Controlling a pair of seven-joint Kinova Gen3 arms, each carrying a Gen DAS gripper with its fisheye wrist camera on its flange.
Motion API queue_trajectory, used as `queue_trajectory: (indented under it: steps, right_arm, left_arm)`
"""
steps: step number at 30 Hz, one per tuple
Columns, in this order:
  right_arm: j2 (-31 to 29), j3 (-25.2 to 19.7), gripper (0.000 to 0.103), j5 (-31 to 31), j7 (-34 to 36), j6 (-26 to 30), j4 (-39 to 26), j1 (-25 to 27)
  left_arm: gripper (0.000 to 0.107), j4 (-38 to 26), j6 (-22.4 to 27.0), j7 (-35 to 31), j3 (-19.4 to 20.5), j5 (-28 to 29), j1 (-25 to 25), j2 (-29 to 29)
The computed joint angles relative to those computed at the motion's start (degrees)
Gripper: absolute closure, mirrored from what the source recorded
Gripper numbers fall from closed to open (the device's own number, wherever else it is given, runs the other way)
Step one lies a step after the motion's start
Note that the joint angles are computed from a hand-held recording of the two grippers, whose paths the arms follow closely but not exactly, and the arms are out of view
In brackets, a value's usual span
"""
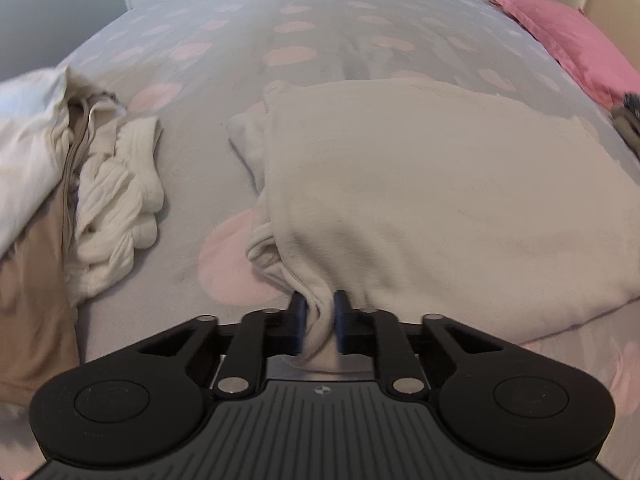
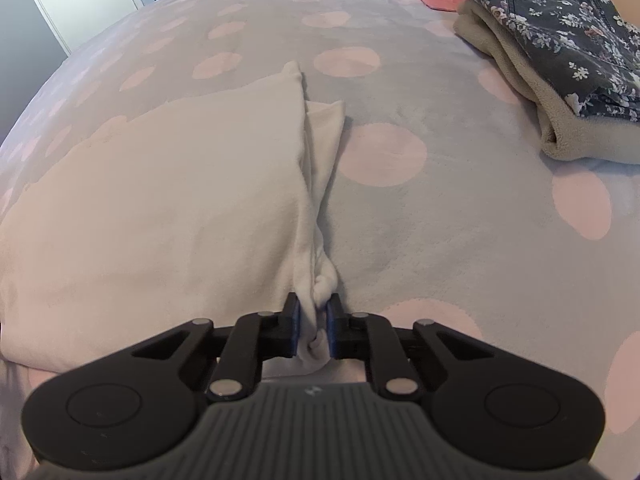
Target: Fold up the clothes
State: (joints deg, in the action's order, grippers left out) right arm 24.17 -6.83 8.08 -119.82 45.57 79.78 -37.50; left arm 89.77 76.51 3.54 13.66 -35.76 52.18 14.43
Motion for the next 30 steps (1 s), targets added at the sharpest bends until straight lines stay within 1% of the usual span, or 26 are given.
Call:
queue_trajectory:
  steps: [2,7,9,12,16,19,24,27,30]
  right_arm:
    - [-0.3,0.6,0.09,0.8,-1.1,1.5,-1.0,-0.9]
    - [-2.6,0.0,0.092,0.4,-1.3,3.1,-2.8,-0.2]
    - [-4.1,-0.4,0.093,0.4,-0.6,3.4,-3.2,0.0]
    - [-5.8,-1.1,0.094,-0.1,0.5,5.7,-4.8,0.5]
    - [-8.0,-1.4,0.094,-0.9,0.6,8.1,-6.0,1.1]
    - [-10.4,-2.0,0.094,-2.6,0.7,9.9,-4.6,2.4]
    - [-14.1,-3.6,0.094,-11.2,3.2,13.7,-1.0,7.5]
    - [-16.6,-3.8,0.094,-12.3,4.0,15.9,0.9,7.9]
    - [-18.4,-4.2,0.094,-13.0,4.6,18.8,1.7,8.3]
  left_arm:
    - [0.1,-1.0,0.7,-1.1,0.0,0.7,-0.4,-0.2]
    - [0.101,-2.3,1.7,-1.9,0.2,2.1,-1.9,-2.9]
    - [0.101,-3.2,2.1,-4.0,0.8,3.1,-3.0,-4.0]
    - [0.101,-5.8,4.7,-7.0,1.5,4.3,-3.9,-4.9]
    - [0.101,-8.5,7.2,-8.8,2.3,6.5,-5.1,-6.8]
    - [0.102,-10.3,9.3,-10.0,3.3,8.5,-5.4,-7.6]
    - [0.102,-12.3,11.7,-11.5,4.9,13.1,-5.6,-8.8]
    - [0.102,-14.8,14.2,-12.8,5.6,16.0,-5.4,-8.3]
    - [0.102,-19.4,19.1,-16.3,6.3,16.6,-3.4,-5.3]
